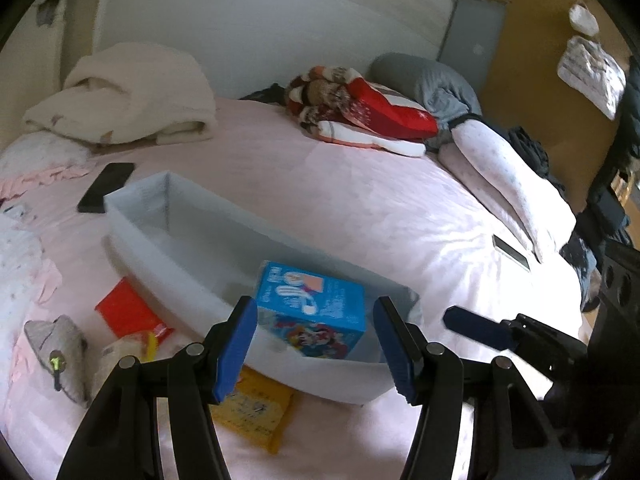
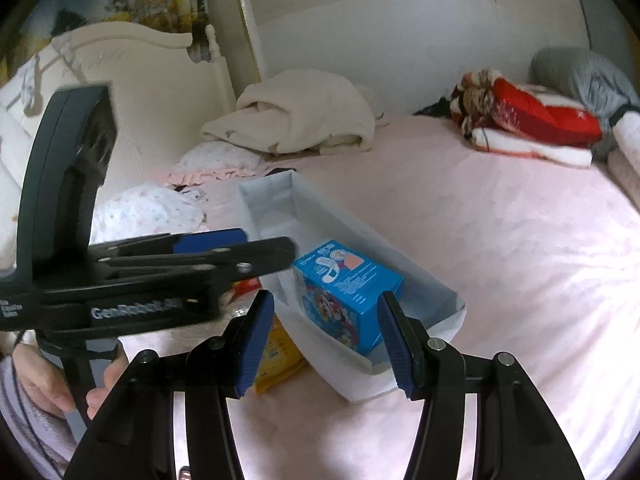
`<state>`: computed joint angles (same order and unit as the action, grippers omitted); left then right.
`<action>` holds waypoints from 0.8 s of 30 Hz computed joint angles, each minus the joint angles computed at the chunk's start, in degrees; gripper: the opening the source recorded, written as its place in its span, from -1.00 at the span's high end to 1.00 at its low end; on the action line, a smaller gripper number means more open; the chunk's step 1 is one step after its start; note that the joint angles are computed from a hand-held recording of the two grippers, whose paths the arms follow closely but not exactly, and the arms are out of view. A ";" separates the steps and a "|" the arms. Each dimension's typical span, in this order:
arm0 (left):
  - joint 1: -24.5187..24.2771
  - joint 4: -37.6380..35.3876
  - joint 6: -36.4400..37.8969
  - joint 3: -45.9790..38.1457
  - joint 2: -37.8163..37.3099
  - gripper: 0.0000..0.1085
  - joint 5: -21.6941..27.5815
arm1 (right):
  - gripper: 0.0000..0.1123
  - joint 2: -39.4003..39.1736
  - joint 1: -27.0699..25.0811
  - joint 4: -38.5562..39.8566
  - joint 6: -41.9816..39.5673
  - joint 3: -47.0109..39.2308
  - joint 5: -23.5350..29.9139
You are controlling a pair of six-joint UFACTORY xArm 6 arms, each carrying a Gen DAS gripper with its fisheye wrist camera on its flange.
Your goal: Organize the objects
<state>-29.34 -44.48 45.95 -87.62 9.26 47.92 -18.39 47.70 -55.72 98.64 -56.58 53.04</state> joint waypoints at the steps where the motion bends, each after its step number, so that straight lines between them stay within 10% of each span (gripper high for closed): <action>1: 0.41 -0.38 -0.04 -0.17 0.12 -0.06 0.05 | 0.04 -0.86 -0.94 0.22 0.12 0.85 -1.72; 7: 2.42 2.04 -3.59 -1.23 0.82 -0.06 -2.72 | 0.08 1.22 -10.87 14.97 -13.53 -3.42 -7.65; 14: 2.59 10.94 -11.16 -4.43 3.57 -0.06 0.21 | 0.13 14.36 -20.64 49.18 -44.36 -15.88 -11.59; 24: 2.81 13.78 -13.57 -5.00 4.12 -0.06 4.37 | 0.18 36.84 -24.23 56.43 -55.14 -41.17 4.05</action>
<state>-26.54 -30.70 32.38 -92.62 13.38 52.29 18.45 23.46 0.71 43.50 -97.76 57.09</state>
